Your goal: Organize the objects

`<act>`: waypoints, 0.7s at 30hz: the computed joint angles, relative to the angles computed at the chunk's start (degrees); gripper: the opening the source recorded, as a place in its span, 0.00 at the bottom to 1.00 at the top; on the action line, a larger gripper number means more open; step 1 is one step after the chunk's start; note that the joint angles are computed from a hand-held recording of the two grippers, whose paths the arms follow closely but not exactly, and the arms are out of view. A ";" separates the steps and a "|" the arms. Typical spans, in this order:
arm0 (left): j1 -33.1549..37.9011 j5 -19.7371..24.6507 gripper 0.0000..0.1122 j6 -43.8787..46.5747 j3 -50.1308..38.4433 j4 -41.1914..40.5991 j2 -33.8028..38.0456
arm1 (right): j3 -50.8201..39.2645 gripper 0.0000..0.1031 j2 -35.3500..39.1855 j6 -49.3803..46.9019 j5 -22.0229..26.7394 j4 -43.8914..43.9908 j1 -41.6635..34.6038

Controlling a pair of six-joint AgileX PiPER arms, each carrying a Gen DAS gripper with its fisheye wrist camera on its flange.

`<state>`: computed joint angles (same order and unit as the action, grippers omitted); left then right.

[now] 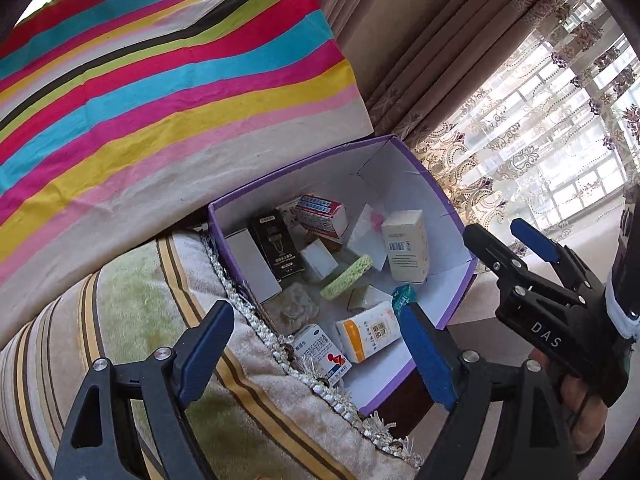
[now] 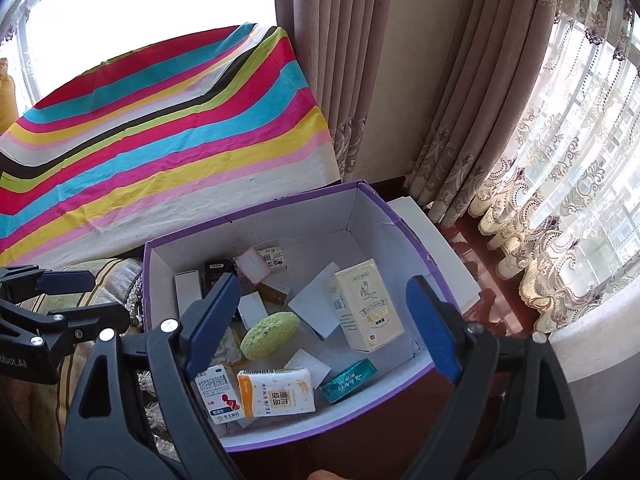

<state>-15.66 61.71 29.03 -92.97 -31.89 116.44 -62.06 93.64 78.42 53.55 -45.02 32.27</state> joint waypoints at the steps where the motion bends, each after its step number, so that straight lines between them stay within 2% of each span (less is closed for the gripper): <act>1: 0.15 -0.04 0.77 -0.39 1.14 0.40 -0.61 | 0.04 0.84 -0.04 0.14 0.28 0.10 0.32; 5: 1.13 -2.25 0.77 0.58 6.12 -0.75 -3.79 | 0.70 0.85 -0.41 0.23 0.34 0.56 1.05; 7: 1.17 -3.66 0.83 1.61 7.91 -1.71 -4.81 | 1.00 0.85 -0.56 0.47 0.59 0.63 1.51; 12: 1.09 -2.62 0.91 2.72 7.42 -2.57 -3.62 | 1.58 0.85 -0.90 0.80 0.82 0.78 2.02; 21: 0.20 -3.62 0.92 2.76 7.51 -1.85 -3.27 | 2.59 0.85 -1.00 0.48 1.09 1.87 2.30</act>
